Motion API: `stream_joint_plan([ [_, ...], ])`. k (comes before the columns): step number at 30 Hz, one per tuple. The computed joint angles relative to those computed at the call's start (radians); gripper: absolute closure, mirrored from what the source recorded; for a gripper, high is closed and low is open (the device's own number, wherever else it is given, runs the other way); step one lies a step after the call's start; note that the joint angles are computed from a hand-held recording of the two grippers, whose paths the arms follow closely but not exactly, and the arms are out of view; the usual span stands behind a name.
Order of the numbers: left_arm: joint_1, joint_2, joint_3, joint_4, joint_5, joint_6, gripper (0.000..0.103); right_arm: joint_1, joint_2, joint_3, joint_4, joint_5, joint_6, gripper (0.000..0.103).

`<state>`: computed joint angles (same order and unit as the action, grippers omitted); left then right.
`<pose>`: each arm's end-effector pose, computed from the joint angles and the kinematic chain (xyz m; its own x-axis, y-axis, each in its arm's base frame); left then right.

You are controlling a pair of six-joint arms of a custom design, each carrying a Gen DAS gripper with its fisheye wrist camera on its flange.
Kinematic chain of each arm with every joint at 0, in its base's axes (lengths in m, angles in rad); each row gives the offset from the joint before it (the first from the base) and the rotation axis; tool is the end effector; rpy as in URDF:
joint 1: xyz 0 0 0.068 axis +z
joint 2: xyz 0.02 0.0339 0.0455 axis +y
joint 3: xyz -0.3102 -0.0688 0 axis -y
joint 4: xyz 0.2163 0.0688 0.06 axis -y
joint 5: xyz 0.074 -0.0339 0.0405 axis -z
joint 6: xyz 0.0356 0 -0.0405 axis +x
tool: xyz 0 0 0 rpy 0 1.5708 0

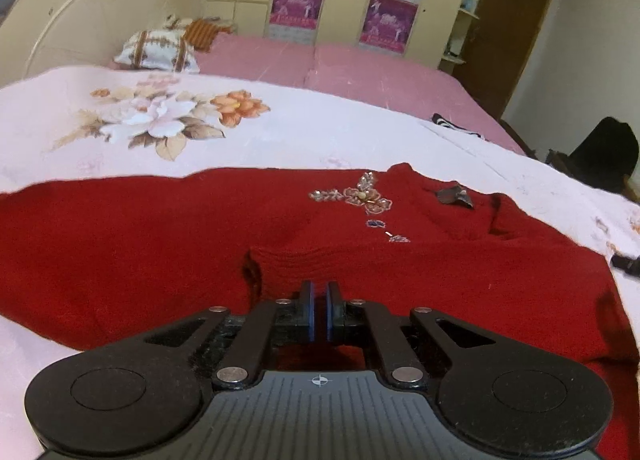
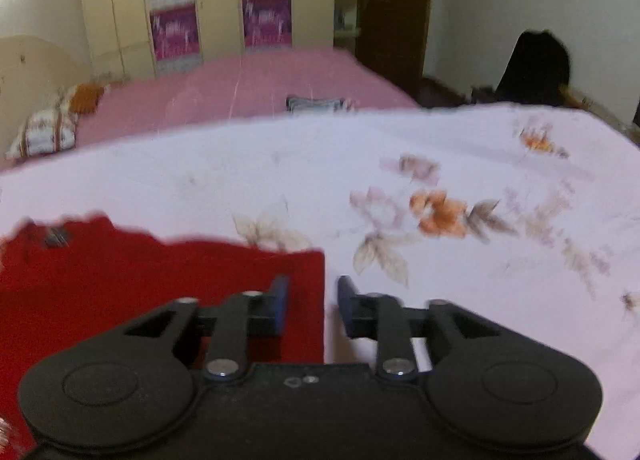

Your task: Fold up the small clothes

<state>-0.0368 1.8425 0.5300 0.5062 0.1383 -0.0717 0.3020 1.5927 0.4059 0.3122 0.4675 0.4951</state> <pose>0.2918 -0.0157 0.1397 -0.7288 -0.0442 -0.6833 0.0798 0.9856 -0.1488 0.2256 0.0535 0.1644 -0.6397 0.2450 -0.7286 0.3572 0.9340 0.0004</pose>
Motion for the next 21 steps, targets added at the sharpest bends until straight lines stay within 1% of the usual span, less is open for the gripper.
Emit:
stream_joint_plan([
  [1, 0.001, 0.021, 0.004, 0.004, -0.007, 0.003, 0.099, 0.032, -0.034, -0.007, 0.000, 0.014, -0.005, 0.070],
  [2, 0.007, 0.041, -0.017, 0.066, 0.001, 0.003, 0.099, 0.066, -0.049, -0.001, -0.012, 0.013, -0.013, 0.070],
  [4, -0.001, 0.050, -0.017, 0.085, -0.012, 0.021, 0.099, 0.127, -0.034, 0.013, -0.023, 0.000, -0.001, 0.073],
  [6, 0.009, 0.042, -0.004, 0.055, 0.004, 0.027, 0.099, 0.179, 0.039, 0.037, -0.033, -0.004, 0.002, 0.073],
  [7, 0.021, 0.040, -0.002, 0.044, 0.020, 0.032, 0.099, 0.194, 0.094, 0.059, -0.056, 0.023, -0.006, 0.070],
  [8, 0.033, 0.034, 0.000, 0.030, 0.033, 0.040, 0.099, 0.205, 0.129, 0.045, -0.016, 0.067, -0.020, 0.064],
  [9, 0.045, 0.019, 0.003, 0.000, 0.042, 0.044, 0.099, 0.200, 0.126, 0.039, -0.014, 0.072, -0.007, 0.063],
  [11, 0.073, -0.031, -0.002, -0.058, 0.056, 0.029, 0.099, 0.184, 0.078, 0.080, -0.128, 0.041, 0.064, 0.064],
  [12, 0.098, -0.058, -0.016, -0.069, 0.080, 0.019, 0.099, 0.206, 0.044, 0.095, -0.172, 0.044, 0.096, 0.063],
  [13, 0.125, -0.079, -0.027, -0.085, 0.104, 0.018, 0.099, 0.236, 0.016, 0.095, -0.175, 0.048, 0.109, 0.063],
  [15, 0.193, -0.115, -0.032, -0.148, 0.138, 0.031, 0.099, 0.328, -0.012, 0.132, -0.220, 0.059, 0.150, 0.063],
  [17, 0.264, -0.133, -0.030, -0.198, 0.152, 0.055, 0.099, 0.416, 0.008, 0.182, -0.230, 0.053, 0.192, 0.064],
  [19, 0.335, -0.140, -0.021, -0.244, 0.150, 0.094, 0.099, 0.503, 0.074, 0.257, -0.242, 0.059, 0.207, 0.064],
  [21, 0.429, -0.137, -0.006, -0.283, 0.178, 0.149, 0.099, 0.557, 0.140, 0.324, -0.239, 0.051, 0.205, 0.064],
])
